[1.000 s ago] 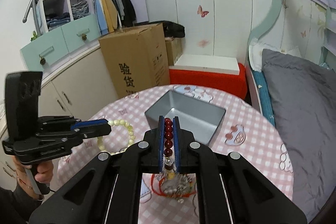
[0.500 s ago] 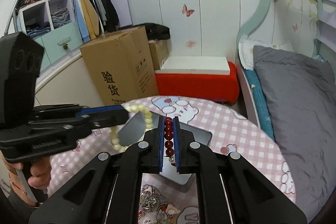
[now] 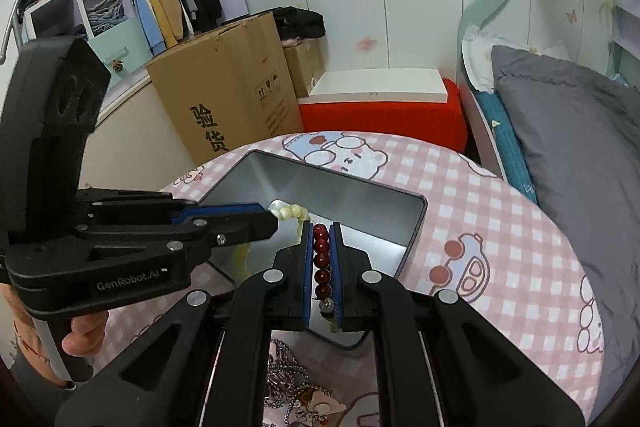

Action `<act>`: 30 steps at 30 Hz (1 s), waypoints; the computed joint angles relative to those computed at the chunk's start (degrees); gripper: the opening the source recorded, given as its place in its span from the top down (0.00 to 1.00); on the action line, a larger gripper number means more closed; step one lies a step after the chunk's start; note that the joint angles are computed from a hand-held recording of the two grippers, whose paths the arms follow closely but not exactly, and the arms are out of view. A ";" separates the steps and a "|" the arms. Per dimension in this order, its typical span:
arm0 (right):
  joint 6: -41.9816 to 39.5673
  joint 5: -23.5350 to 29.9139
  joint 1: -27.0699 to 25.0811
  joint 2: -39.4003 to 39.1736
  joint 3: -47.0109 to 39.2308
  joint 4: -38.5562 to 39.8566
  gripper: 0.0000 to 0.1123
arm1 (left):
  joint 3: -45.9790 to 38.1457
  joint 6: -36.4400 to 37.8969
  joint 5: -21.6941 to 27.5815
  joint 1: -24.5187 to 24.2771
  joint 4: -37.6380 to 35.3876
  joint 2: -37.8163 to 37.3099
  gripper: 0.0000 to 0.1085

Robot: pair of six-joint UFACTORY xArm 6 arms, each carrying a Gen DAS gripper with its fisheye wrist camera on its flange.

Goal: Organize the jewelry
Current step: 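Open right tool over the tin while left tool releases cream bracelet inside, then grasp jade pendant with left tool while right tool reaches for pink charm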

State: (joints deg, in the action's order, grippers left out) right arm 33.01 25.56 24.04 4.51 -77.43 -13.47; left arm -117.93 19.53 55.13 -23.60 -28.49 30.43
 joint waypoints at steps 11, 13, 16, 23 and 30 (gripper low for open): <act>5.39 -0.36 0.10 -4.70 3.17 -3.62 0.83 | 8.82 -0.03 -5.44 0.19 -0.03 -6.76 0.34; 7.31 -0.27 0.42 -6.10 3.69 -5.88 0.82 | 12.02 1.12 -8.26 0.22 -1.27 -9.47 0.34; 10.51 0.72 1.26 -8.32 4.38 -9.56 0.82 | 17.21 1.30 -11.88 -0.06 0.03 -13.88 0.34; 19.58 3.78 4.65 -13.56 7.74 -19.62 0.79 | 31.28 3.02 -19.23 -0.30 1.25 -24.94 0.34; 26.97 8.10 8.35 -16.52 11.85 -24.87 0.75 | 42.52 1.77 -22.31 -0.18 6.31 -32.11 0.34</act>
State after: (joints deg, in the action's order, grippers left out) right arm 59.98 33.66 32.39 -12.01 -65.57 -38.34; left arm -75.41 21.30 32.82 -23.78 -22.18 -1.67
